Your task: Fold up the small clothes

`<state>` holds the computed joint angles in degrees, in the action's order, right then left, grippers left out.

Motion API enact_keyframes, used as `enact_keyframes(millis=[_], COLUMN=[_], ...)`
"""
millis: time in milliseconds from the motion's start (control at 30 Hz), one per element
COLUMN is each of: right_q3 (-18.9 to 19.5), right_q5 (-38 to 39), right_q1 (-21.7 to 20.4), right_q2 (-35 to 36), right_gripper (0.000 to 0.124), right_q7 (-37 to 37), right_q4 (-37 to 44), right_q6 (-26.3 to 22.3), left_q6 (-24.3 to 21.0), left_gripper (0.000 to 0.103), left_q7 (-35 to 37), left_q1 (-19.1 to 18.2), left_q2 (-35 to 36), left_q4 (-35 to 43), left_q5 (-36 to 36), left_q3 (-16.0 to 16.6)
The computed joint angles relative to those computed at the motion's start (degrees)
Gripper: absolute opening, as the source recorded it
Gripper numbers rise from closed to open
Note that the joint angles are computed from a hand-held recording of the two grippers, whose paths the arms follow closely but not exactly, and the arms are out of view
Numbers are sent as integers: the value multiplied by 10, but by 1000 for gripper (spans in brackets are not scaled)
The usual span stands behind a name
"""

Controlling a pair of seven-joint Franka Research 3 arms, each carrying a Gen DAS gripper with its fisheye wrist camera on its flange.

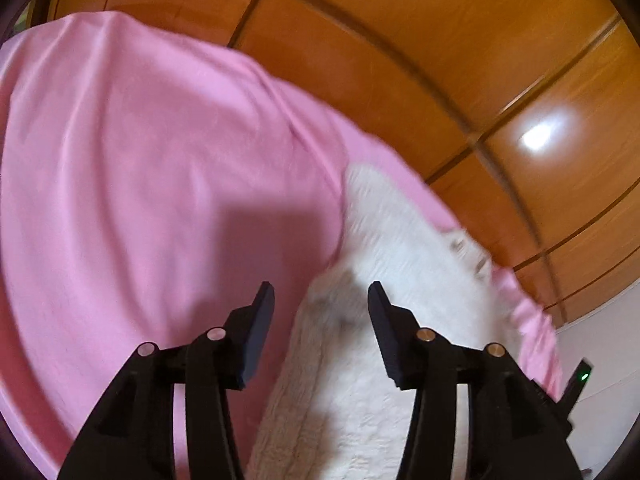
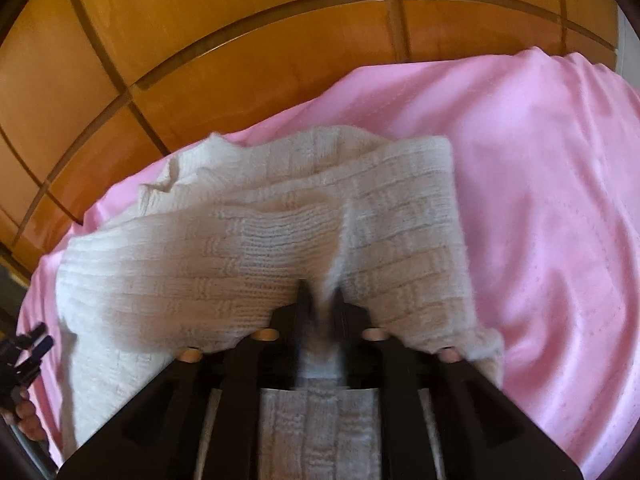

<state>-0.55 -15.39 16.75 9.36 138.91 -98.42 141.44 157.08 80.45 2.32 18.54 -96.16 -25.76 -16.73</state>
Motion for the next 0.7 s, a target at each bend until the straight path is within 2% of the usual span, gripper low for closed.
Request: enact_keyframes(millis=[67, 133, 200, 267, 333, 367, 400, 433, 467, 500, 533, 600, 633, 667, 700], right_q3=[-3, 0, 6, 11, 12, 11, 9, 9, 8, 6, 4, 3, 1, -3, -8], right_q5=[-20, -39, -47, -50, -51, -51, -49, -36, -29, -23, -17, -4, -6, -14, -28], right_q1=[3, 6, 7, 11, 17, 20, 23, 23, 25, 27, 30, 34, 40, 46, 55], right_q2=[-13, -21, -16, -4, 14, 25, 31, 46, 53, 65, 72, 77, 80, 83, 90], right_gripper=[48, 53, 53, 53, 53, 53, 53, 53, 53, 53, 53, 53, 53, 53, 53], right_q7=[15, 18, 1, -27, -51, -60, -64, -77, -84, -92, -98, -108, -106, -103, -96], right_q4=[-7, -6, 7, 29, 55, 67, 74, 90, 96, 107, 113, 112, 111, 112, 118], right_q6=[6, 8, 6, -1, -10, -15, -21, -29, -32, -37, -41, -33, -26, -24, -30], left_q6=[-23, -51, -83, -119, -160, -189, -215, -230, -220, -200, -161, -88, -62, -50, -64], left_gripper=[51, 51, 55, 62, 62, 61, 59, 33, 19, 14, 11, 10, 10, 10, 10], left_q7=[19, 14, 30, 14, -11, -11, -13, -19, -10, 1, 17, 32, 34, 10, -20], left_q1=[12, 8, 16, 4, -6, -4, -6, -17, -19, -19, -28, -38, -58, -75, -106], left_q2=[20, 55, 99, 144, 190, 220, 249, 259, 263, 254, 228, 184, 167, 165, 170], left_q4=[39, 94, 156, 222, 289, 330, 370, 390, 395, 379, 343, 278, 257, 256, 268], left_q5=[-10, 3, -7, 5, 17, 12, 14, 15, 30, 42, 51, 78, 101, 155, 214], left_q3=[-6, -2, -18, -18, -15, -26, -33, -20, -25, -29, -18, -7, 18, 36, 74])
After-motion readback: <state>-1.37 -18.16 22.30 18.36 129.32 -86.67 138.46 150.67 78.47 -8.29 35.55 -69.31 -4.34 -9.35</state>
